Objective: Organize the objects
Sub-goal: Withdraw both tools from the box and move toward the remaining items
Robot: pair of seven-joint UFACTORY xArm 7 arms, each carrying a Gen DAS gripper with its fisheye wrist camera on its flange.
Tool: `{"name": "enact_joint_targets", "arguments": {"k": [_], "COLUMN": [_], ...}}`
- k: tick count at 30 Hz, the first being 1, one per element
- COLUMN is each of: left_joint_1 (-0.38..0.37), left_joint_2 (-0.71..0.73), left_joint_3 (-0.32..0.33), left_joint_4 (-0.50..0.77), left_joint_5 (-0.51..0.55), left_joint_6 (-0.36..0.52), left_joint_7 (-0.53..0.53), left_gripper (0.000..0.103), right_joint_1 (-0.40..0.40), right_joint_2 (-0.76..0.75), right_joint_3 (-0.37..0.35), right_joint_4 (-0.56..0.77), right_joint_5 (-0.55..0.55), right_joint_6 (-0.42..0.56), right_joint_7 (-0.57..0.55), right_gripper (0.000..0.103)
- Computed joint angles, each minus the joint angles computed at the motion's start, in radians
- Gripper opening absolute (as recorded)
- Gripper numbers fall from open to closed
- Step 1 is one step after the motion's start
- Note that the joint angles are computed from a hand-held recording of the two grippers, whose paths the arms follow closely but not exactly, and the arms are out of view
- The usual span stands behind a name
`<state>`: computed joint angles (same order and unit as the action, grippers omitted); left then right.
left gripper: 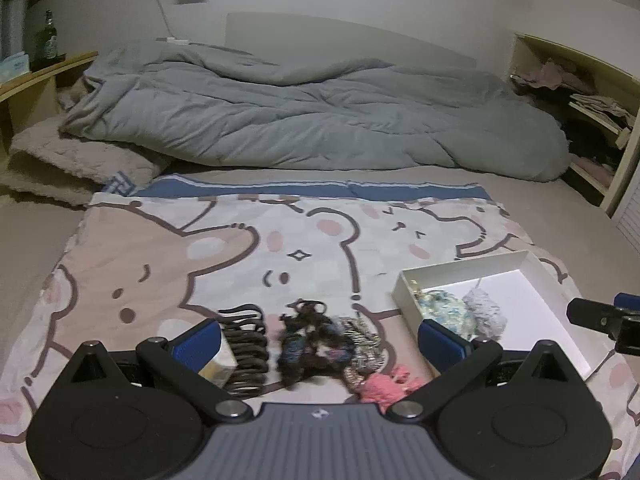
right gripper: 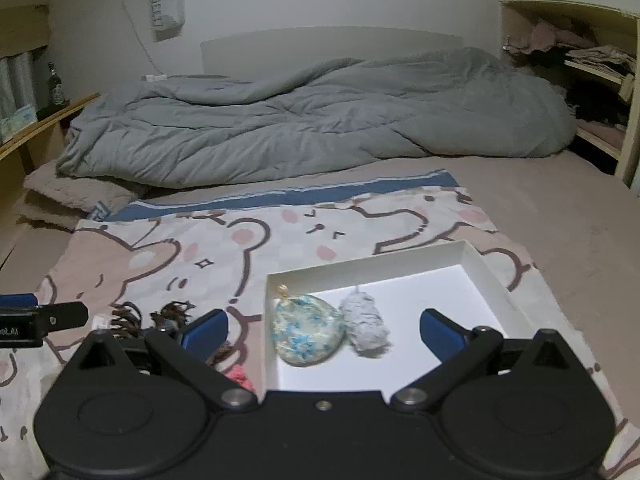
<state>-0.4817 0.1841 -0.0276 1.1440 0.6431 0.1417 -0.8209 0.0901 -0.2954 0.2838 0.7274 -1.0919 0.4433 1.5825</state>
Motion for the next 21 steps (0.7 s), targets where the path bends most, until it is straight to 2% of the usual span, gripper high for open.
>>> {"name": "enact_joint_targets", "arguments": {"k": [6, 18, 21], "left_joint_1": [0.033, 0.152, 0.185], "left_joint_2": [-0.055, -0.152, -0.172], "left_joint_3": [0.008, -0.042, -0.053], "left_joint_4": [-0.060, -0.158, -0.176], "left_joint_5": [0.019, 0.054, 0.078], "left_joint_6": [-0.025, -0.044, -0.052], "left_joint_7": [-0.010, -0.005, -0.033], "left_gripper": [0.103, 0.103, 0.103], "right_joint_1": [0.023, 0.113, 0.135], "right_joint_2": [0.038, 0.111, 0.134], "right_joint_3": [0.016, 0.005, -0.002], "right_joint_4": [0.043, 0.129, 0.152], "right_joint_5": [-0.029, -0.079, -0.091], "right_joint_6": [0.001, 0.013, 0.016], "right_joint_7": [0.027, 0.045, 0.051], "right_gripper": [0.103, 0.103, 0.103]}}
